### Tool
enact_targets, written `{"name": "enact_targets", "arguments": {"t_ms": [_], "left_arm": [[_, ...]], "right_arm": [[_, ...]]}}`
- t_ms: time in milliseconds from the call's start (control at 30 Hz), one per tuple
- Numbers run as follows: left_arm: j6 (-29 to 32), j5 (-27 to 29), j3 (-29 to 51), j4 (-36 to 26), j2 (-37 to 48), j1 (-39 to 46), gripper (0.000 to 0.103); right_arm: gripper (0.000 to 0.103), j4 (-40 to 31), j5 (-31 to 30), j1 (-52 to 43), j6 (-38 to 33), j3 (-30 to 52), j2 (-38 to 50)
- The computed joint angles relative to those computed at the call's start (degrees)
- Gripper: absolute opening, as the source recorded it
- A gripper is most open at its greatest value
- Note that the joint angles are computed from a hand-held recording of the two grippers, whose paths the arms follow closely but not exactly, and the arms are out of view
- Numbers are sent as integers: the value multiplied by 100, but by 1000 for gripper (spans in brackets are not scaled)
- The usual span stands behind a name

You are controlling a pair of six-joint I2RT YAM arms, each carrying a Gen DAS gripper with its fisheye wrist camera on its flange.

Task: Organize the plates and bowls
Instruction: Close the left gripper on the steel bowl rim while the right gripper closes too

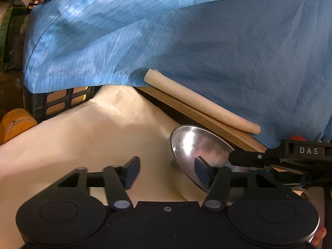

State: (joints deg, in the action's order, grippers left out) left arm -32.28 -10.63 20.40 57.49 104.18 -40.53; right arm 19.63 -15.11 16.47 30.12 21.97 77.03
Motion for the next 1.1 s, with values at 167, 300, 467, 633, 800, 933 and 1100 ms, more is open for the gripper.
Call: {"name": "enact_targets", "arguments": {"t_ms": [167,300,467,633,800,933,1100], "left_arm": [[-32,34,-12,91,44,19,48],[-13,86,-57,269,101,18,36],[58,-18,-79,311,75,-56,28],[-25,-83,-151,285,-28,-68,27],[-78,-329,-372,145,-428,-205,25],[-100,-663,-608,-43,-835,-459,25],[-274,-896,-947,-241,-1272,-703,25]], "right_arm": [[46,-38,104,45,5,1,-9],[36,-57,208,87,-27,1,-7],[30,-69,215,102,-83,-29,-70],[29,-160,210,163,-112,-4,-82],[29,-335,277,341,-110,0,-228],[29,-497,429,548,-39,-87,-521],[29,-834,756,934,116,-277,-1105]]}}
